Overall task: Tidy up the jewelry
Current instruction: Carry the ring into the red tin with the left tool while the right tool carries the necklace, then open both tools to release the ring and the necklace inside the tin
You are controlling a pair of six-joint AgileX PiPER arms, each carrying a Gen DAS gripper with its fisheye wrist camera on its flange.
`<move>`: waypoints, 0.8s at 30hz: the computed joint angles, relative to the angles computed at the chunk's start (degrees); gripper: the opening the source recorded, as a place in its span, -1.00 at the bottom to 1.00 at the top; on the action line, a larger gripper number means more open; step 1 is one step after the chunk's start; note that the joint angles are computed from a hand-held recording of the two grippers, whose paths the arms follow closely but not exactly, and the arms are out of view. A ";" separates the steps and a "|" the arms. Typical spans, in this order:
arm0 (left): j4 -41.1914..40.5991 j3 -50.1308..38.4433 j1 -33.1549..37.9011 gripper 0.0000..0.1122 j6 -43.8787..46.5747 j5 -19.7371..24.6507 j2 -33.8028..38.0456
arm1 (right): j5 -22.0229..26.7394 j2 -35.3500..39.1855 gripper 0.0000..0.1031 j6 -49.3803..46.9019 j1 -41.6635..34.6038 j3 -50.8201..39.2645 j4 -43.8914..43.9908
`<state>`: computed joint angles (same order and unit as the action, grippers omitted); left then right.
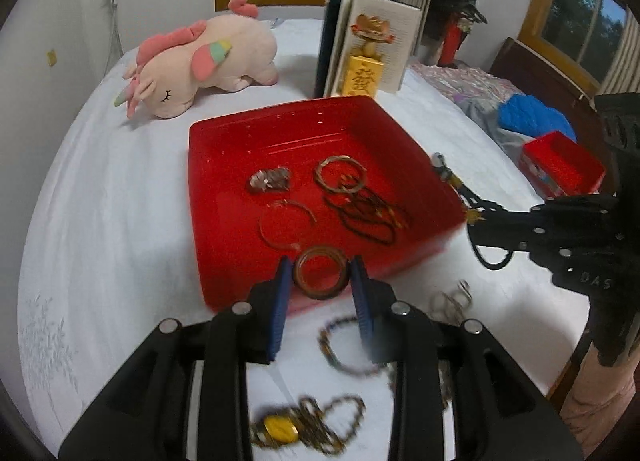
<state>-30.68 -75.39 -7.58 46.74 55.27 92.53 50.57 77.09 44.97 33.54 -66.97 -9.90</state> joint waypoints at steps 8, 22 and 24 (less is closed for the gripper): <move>5.88 -14.08 -3.36 -0.49 -7.85 0.75 14.08 | -2.40 13.30 -0.82 -11.18 -8.29 -7.30 8.98; 10.55 -24.06 -5.19 -0.49 -13.44 3.22 23.91 | -2.66 23.73 -0.82 -16.61 -12.69 -12.44 14.11; 11.07 -25.28 -5.27 -0.48 -14.14 3.74 25.04 | -2.39 24.22 -0.82 -16.76 -12.85 -12.81 14.18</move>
<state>-19.61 -100.66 -12.84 32.60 59.01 117.57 48.18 101.31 28.21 20.69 -79.78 4.29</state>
